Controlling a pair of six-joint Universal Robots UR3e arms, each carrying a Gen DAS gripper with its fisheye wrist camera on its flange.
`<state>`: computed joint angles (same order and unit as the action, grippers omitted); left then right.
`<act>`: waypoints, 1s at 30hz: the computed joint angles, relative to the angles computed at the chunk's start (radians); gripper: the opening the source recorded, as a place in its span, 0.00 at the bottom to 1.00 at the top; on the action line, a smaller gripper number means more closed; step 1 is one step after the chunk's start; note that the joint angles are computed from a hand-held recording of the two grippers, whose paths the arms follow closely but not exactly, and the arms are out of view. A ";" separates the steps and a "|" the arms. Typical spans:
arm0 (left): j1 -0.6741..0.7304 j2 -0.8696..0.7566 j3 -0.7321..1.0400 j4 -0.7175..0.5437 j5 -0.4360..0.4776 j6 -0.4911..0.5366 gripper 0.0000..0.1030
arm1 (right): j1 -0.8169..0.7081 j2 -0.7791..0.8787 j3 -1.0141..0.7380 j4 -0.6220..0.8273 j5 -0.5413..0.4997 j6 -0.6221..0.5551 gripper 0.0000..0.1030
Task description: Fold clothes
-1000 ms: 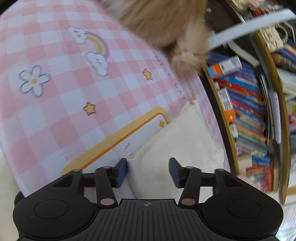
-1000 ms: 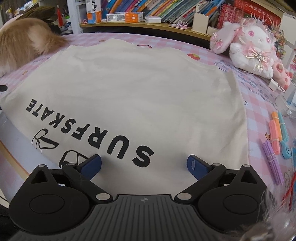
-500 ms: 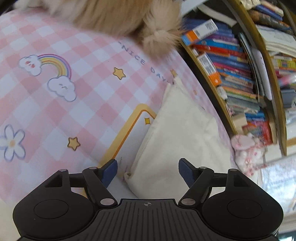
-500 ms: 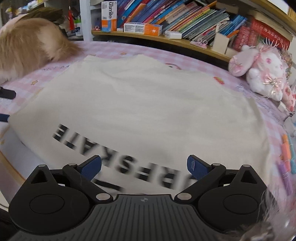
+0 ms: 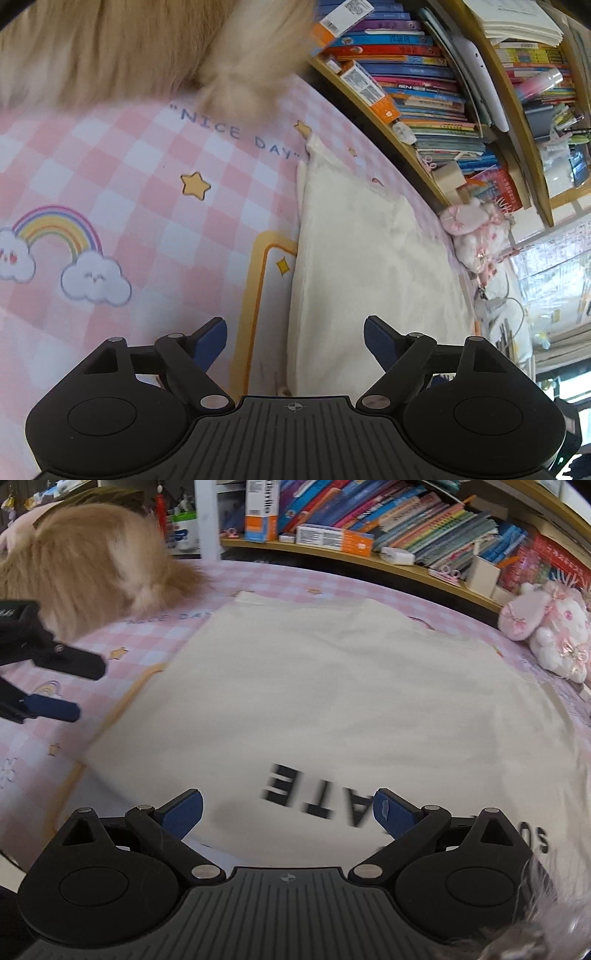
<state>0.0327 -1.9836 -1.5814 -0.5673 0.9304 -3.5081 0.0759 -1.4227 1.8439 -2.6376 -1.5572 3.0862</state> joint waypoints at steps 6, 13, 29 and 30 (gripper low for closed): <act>0.006 -0.036 0.025 -0.010 -0.004 0.032 0.86 | 0.067 0.078 -0.146 0.099 0.065 -0.048 0.87; 0.021 -0.057 0.011 0.021 -0.033 0.035 0.90 | 0.154 0.193 -0.335 0.256 0.099 -0.199 0.65; 0.082 -0.091 -0.117 0.269 -0.183 -0.087 1.00 | 0.264 0.296 -0.416 0.247 -0.029 -0.299 0.47; 0.084 -0.093 -0.121 0.278 -0.187 -0.092 1.00 | 0.267 0.295 -0.411 0.241 -0.026 -0.312 0.46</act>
